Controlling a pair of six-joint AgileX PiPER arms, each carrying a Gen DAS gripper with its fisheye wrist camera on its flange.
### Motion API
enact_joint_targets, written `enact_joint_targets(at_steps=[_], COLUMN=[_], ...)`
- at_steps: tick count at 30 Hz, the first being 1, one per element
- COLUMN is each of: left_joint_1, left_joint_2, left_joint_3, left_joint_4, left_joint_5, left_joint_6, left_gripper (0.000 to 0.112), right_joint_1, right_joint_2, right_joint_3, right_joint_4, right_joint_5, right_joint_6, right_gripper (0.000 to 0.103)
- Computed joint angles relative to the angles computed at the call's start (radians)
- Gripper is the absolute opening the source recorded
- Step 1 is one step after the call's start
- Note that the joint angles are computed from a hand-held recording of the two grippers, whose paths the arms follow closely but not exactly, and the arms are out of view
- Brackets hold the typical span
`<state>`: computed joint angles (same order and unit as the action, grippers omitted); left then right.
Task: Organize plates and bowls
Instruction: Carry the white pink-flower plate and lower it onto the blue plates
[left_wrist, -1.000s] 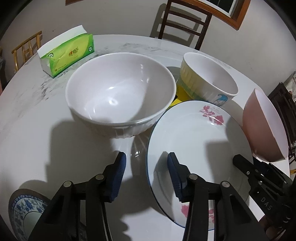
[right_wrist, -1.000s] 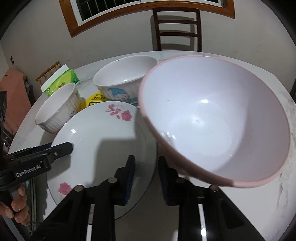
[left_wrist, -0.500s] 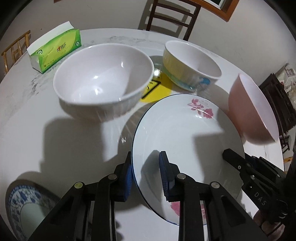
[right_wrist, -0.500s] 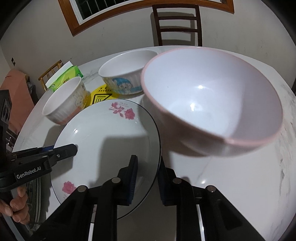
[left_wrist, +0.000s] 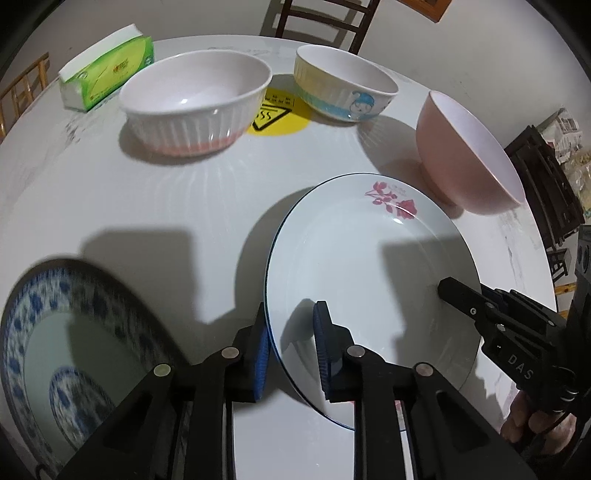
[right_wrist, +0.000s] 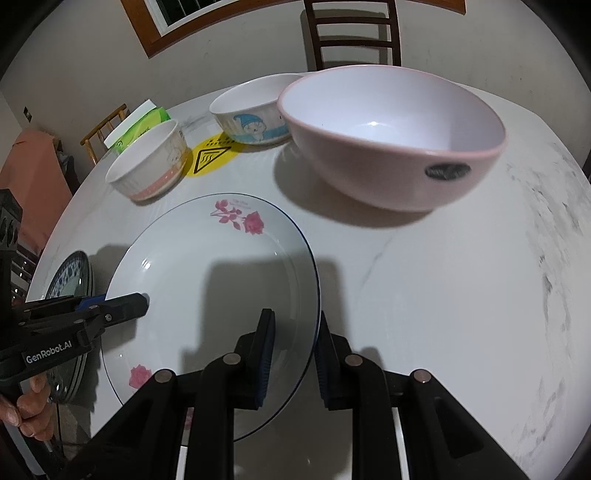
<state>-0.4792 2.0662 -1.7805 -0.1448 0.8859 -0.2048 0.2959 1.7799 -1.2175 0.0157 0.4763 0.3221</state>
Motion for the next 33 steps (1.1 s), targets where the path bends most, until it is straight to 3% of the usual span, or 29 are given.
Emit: enact_joint_targets(at_steps=[11, 33], left_joint_1=[-0.017, 0.003], left_joint_2=[-0.114, -0.239], left_joint_3=[0.178, 0.300], left_joint_4=[0.019, 0.058], left_joint_5=[-0.078, -0.140], left_joint_6=[-0.023, -0.058], left_gripper=[0.016, 0.016], right_joint_1=[0.050, 0.131], right_joint_2=[-0.073, -0.134], right_joint_3=[0.087, 0.069], right_joint_4=[-0.094, -0.220], right_joint_5=[-0.020, 0.011], right_joint_6=[0.106, 0.233], right_gripper=[0.021, 0.019])
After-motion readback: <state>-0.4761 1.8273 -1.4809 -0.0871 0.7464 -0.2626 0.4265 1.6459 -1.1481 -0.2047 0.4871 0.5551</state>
